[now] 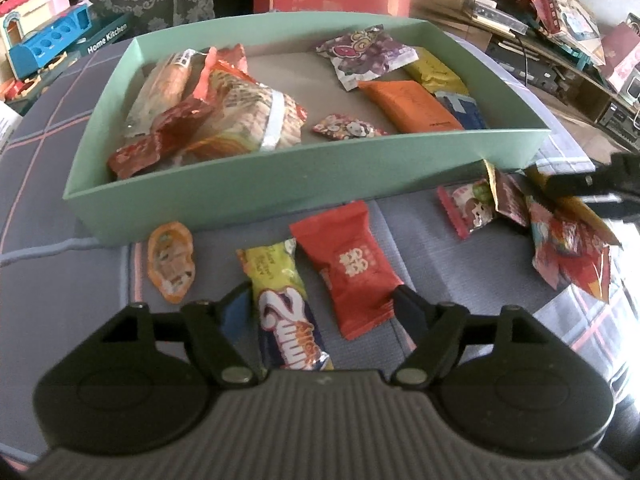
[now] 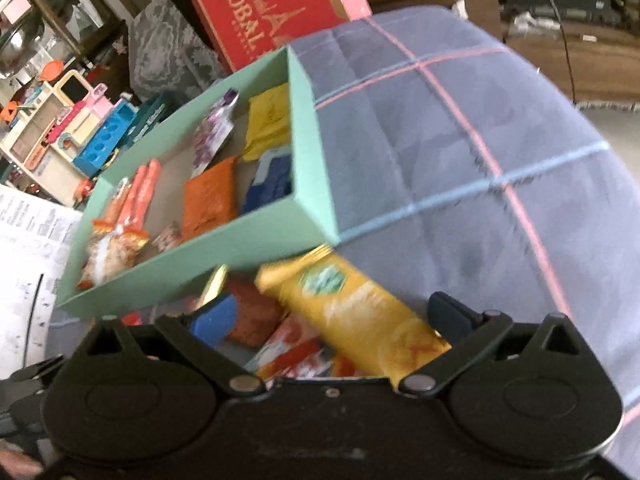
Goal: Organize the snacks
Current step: 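Withdraw both tools from the tray back to the snack pile, then grasp the yellow-purple candy stick with the left tool while the right tool grasps the CVT mango packet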
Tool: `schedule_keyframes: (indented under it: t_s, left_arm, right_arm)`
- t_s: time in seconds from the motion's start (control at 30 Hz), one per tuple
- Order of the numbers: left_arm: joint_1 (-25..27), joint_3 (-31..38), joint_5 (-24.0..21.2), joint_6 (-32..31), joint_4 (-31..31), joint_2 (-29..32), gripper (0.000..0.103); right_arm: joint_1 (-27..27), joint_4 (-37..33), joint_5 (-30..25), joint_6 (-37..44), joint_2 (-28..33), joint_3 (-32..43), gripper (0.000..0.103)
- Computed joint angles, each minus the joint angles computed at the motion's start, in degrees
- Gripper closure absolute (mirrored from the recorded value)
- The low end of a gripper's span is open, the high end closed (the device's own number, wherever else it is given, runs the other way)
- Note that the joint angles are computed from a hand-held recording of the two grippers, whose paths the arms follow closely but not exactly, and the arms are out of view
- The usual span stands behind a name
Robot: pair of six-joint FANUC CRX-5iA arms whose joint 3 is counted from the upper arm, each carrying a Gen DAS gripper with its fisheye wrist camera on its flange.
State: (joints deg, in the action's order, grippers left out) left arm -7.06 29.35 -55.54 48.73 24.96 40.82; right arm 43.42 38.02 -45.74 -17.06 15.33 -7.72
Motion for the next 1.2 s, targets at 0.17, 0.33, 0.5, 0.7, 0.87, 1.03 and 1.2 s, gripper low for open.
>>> schedule_keyframes:
  t_s: [0.17,0.33,0.5,0.7,0.87,1.03,1.2]
  left_arm:
    - [0.74,-1.11,0.36,0.05,0.56,-0.62,0.027]
    - [1.74,-2.32,0.75,0.32,0.43,-1.49,0.027]
    - [2.30,-3.81,1.93,-0.07,0.84,-2.23,0.027]
    - [1.98,-5.89,4.42,-0.39,0.47,-3.38,0.026]
    - [2.33,-5.68,4.21,0.73,-0.40,-3.38,0.026]
    - [2.74,-6.06,4.22,-0.23,0.04,-3.55,0.025]
    - [1.85,-6.86,6.09,0.51,-2.18,-4.33,0.034]
  right_arm:
    - [1.92,-1.87,-0.10,0.45,1.98,3.24,0.000]
    - [2.97,-2.27,-3.08,2.28,4.91,7.44,0.001]
    - [4.08,0.14,-8.62,-0.59,4.86,7.76,0.001]
    - [5.87,7.91,-6.15,-2.49,3.04,4.95,0.004]
    - [6.18,2.70,-5.89,4.50,5.50,8.03,0.010]
    - [6.48,2.41,-6.81,3.37,5.35,7.26,0.012]
    - [5.29,6.39,-8.90,2.08,4.98,6.68,0.012]
